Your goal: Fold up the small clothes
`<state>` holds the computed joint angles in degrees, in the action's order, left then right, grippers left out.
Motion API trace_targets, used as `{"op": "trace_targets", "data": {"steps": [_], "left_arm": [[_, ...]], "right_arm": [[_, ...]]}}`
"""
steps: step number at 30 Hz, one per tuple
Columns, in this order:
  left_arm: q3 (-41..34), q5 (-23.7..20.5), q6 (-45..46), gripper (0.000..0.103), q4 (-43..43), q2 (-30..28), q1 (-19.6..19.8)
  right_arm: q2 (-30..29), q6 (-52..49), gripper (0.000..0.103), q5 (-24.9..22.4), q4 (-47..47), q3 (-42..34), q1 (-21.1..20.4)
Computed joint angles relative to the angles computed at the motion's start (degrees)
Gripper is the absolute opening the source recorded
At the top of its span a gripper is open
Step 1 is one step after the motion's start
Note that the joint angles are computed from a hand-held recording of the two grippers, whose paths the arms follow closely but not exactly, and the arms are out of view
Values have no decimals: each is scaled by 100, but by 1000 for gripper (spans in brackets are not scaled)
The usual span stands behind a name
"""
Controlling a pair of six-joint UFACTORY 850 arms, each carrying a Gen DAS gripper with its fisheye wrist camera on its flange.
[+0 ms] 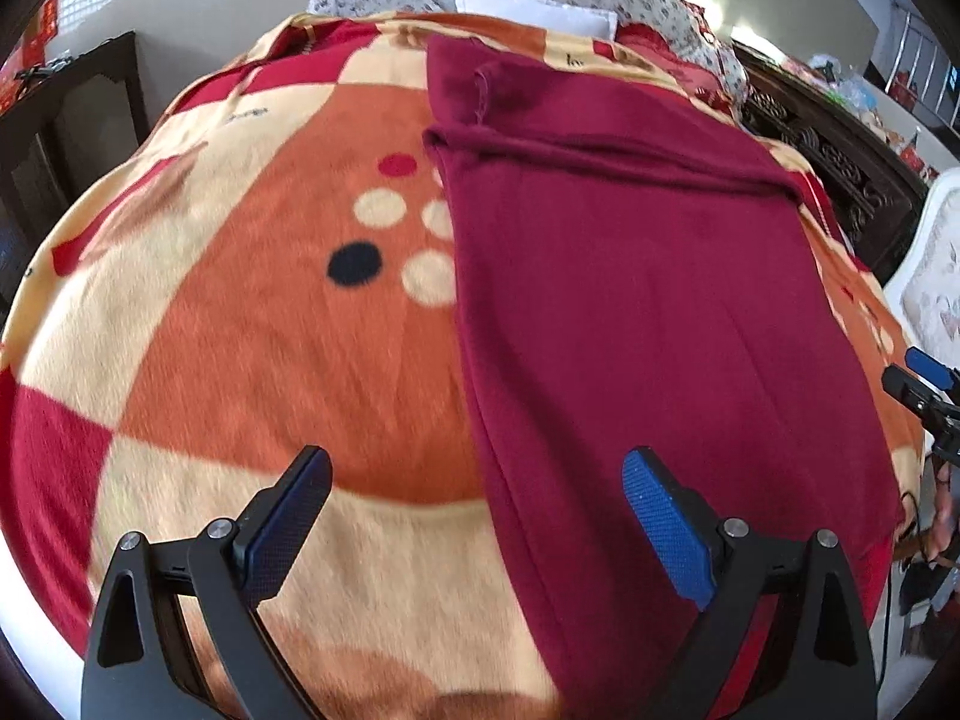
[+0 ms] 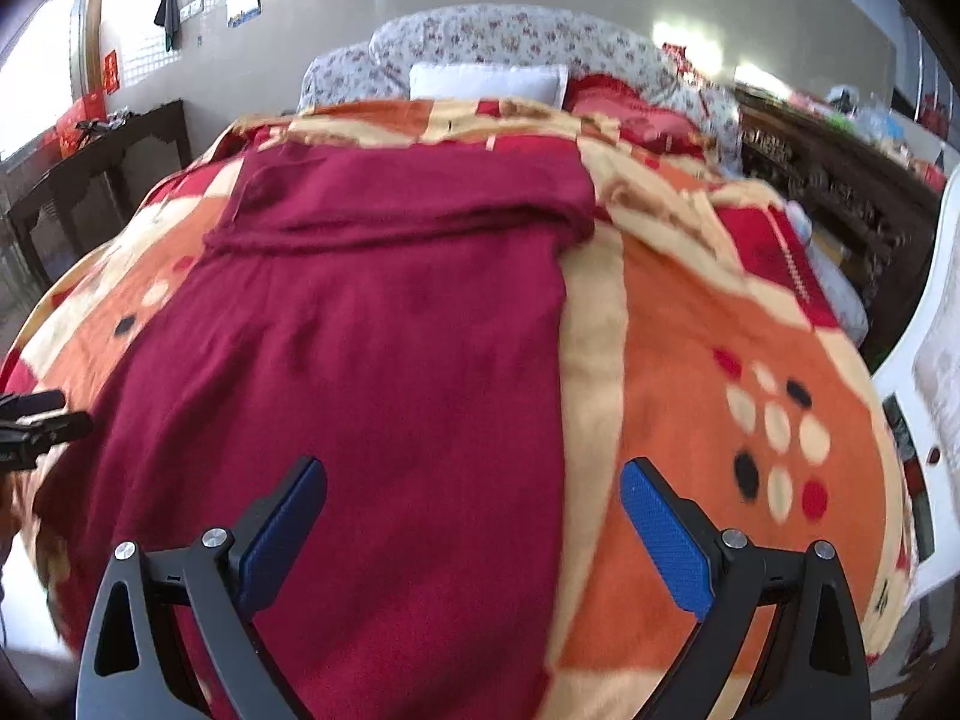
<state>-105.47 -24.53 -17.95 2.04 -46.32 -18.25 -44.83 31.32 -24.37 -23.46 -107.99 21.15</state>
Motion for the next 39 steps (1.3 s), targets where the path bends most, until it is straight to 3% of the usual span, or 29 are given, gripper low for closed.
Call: {"op": "trace_targets", "data": {"steps": [3, 7, 30, 33, 37, 39], "left_arm": [[111, -94, 301, 97, -218, 18, -31], [241, -1, -45, 97, 301, 56, -109], [114, -142, -487, 99, 758, -38, -192], [108, -187, -509, 100, 782, -38, -207], [79, -272, -268, 100, 505, -43, -189], [80, -297, -157, 100, 390, -39, -180]], "right_arm": [[331, -160, 100, 106, 222, 527, -67], [533, -155, 100, 98, 352, 874, -121], [370, -855, 100, 9, 1069, 835, -110], [392, -1513, 99, 28, 1759, 902, -146], [413, -2911, 92, 42, 3507, 1022, -279], [425, -3089, 92, 94, 3724, 1081, -299]]}}
